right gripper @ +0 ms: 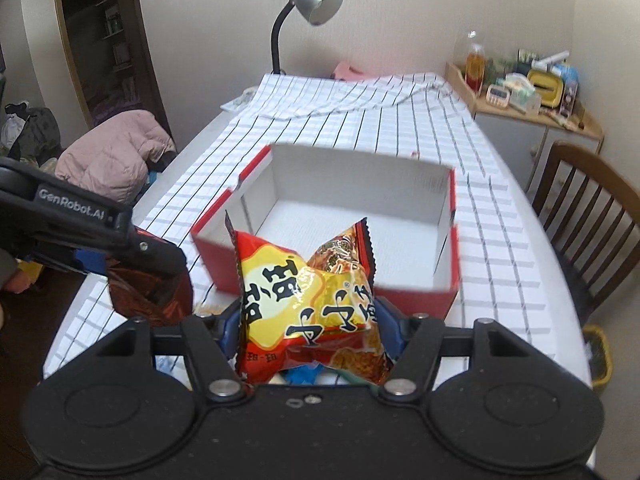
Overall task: Organize snacks
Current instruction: 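Carry the copper foil bag with the left tool while the right tool carries the chip bag into the box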
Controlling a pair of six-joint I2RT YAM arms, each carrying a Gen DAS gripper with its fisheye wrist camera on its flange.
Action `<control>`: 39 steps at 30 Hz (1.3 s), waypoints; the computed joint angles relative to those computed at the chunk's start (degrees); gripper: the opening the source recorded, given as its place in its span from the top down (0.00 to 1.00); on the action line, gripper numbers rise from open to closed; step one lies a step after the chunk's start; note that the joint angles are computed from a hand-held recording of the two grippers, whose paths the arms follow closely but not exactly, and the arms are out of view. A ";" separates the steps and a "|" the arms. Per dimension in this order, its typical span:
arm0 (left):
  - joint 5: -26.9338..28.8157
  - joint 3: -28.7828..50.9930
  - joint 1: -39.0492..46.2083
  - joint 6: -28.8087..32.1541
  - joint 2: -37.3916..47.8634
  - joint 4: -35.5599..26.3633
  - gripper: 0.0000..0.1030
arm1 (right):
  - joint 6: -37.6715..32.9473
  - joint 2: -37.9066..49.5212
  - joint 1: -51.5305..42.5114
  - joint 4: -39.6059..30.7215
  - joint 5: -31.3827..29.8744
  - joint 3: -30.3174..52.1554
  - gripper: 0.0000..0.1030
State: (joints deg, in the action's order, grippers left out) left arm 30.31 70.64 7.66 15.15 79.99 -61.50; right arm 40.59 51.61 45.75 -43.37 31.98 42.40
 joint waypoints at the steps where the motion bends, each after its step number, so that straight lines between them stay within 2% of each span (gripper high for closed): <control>1: -0.65 0.69 -1.10 -0.07 -0.12 0.64 0.46 | -1.59 -0.01 -1.36 0.43 -0.46 0.21 0.38; 10: -9.35 7.63 -10.92 -3.74 3.62 6.62 0.46 | -14.59 3.04 -15.84 7.67 -7.76 1.28 0.38; 22: -19.35 17.50 -20.81 -3.44 14.59 9.59 0.45 | -27.55 13.46 -27.99 15.50 -14.07 3.93 0.38; 31: -26.01 25.53 -24.78 -5.81 26.44 9.63 0.45 | -32.30 23.83 -32.60 20.23 -17.63 5.55 0.38; 39: -30.79 29.06 -27.71 -6.75 33.82 10.15 0.45 | -34.85 33.68 -34.36 22.22 -20.43 8.41 0.38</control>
State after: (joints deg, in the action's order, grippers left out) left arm -0.47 99.70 -20.05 8.39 113.81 -51.35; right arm 5.74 85.29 11.38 -21.15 11.55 50.81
